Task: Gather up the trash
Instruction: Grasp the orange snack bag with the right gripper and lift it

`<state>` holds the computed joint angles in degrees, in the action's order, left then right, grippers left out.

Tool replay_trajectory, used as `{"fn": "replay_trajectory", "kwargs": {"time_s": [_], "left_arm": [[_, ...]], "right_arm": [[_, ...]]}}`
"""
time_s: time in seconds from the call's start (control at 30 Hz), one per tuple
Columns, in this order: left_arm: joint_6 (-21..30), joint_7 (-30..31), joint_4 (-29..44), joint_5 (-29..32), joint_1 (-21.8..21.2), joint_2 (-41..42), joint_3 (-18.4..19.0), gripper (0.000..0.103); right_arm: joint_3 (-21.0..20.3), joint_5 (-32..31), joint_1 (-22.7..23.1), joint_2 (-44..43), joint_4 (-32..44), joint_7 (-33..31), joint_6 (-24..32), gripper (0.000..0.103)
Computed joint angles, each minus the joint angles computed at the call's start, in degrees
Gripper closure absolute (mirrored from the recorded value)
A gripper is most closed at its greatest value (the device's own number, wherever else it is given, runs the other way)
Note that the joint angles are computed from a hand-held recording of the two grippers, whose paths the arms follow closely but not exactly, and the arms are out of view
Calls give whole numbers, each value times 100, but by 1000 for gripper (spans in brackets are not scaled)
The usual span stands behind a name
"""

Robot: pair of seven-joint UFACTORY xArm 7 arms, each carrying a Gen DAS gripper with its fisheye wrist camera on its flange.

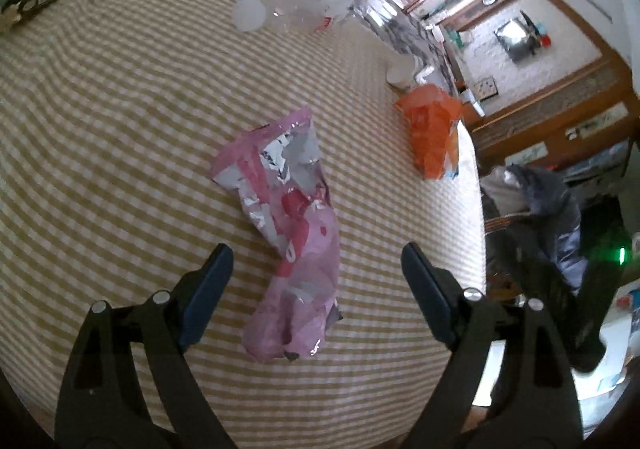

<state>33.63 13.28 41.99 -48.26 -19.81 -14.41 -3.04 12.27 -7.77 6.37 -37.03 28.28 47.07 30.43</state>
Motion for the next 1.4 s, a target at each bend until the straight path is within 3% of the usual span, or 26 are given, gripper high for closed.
{"fn": "replay_trajectory", "kwargs": {"time_s": [0.1,0.17,0.27,0.57,0.63,0.73,0.9,1.13,1.27,1.4], "left_arm": [[51,118,-36,-313,-29,-60,100,16],[125,148,-53,-383,2,-71,127,16],[228,129,-16,-465,37,-34,127,16],[293,87,54,-577,147,47,89,16],[305,87,55,-546,158,43,69,16],[328,93,69,-535,169,66,57,16],[234,10,99,-421,154,125,-26,16],[240,-104,160,-131,71,214,-130,16],[92,-215,136,156,3,202,-239,16],[-91,-416,106,544,-67,251,-319,16]], "right_arm": [[26,-124,-231,1077,734,77,-296,19],[220,-599,-504,1777,1373,332,-27,19],[221,-1161,-495,2485,2059,494,387,19],[-464,-834,-19,3154,2446,763,498,19],[-475,-1136,46,3214,2566,818,785,32],[-480,-1585,117,3035,2413,953,793,43],[-462,-1644,147,2700,2055,899,449,48],[-425,-595,356,1800,1036,518,-428,48],[46,-843,142,1072,605,599,-209,47],[328,-997,168,143,204,555,459,46]]}}
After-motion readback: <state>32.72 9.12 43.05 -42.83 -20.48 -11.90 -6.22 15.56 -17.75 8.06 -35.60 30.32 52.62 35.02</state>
